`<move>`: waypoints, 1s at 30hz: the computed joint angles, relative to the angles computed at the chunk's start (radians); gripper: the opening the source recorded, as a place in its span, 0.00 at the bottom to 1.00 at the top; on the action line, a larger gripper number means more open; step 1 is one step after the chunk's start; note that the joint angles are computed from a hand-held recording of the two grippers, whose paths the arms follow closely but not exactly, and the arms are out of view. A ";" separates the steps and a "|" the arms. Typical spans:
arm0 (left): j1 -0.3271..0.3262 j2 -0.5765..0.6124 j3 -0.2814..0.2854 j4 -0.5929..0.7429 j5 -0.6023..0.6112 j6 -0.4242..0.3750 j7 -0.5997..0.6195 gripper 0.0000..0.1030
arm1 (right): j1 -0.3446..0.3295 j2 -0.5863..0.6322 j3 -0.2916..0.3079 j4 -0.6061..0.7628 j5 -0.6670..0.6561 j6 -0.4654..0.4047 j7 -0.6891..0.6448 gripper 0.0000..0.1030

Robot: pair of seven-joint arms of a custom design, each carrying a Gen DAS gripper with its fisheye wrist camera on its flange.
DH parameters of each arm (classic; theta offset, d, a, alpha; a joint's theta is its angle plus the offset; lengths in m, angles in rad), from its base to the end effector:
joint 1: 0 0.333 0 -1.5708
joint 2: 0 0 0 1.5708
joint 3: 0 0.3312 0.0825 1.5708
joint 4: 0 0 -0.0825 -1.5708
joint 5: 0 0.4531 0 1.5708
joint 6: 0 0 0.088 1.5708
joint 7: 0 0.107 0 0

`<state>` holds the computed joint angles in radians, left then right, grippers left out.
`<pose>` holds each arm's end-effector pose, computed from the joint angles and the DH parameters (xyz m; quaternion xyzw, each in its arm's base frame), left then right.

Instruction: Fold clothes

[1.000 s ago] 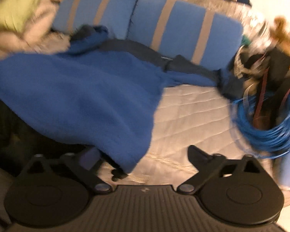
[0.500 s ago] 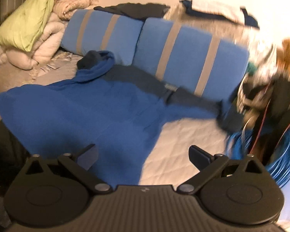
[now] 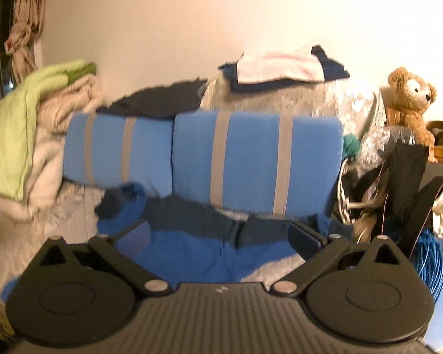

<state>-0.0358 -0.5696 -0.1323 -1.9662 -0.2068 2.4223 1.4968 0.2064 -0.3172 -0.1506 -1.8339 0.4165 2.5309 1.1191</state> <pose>0.4515 -0.1040 0.8329 -0.6052 0.6261 -0.4219 0.2526 0.5625 0.0096 0.7950 -0.6842 0.5169 -0.2768 0.4336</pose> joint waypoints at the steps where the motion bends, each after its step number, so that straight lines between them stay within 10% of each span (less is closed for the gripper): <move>1: 0.002 0.012 -0.002 0.024 0.008 -0.002 0.006 0.72 | 0.003 0.015 -0.007 0.035 0.009 -0.011 -0.007 1.00; 11: 0.024 0.284 -0.012 0.437 0.065 -0.069 -0.024 0.74 | -0.096 0.262 0.019 0.472 0.043 -0.046 0.035 1.00; 19: 0.050 0.517 -0.077 0.596 0.521 0.175 -0.304 0.81 | -0.188 0.483 0.090 0.713 -0.079 0.129 0.223 1.00; 25: -0.039 0.635 -0.024 0.559 0.872 0.303 -0.650 0.82 | -0.191 0.549 0.109 0.637 -0.288 0.295 0.347 1.00; 30: -0.104 0.693 0.013 0.491 0.880 0.359 -0.691 0.82 | -0.240 0.551 0.183 0.494 -0.243 0.372 0.261 1.00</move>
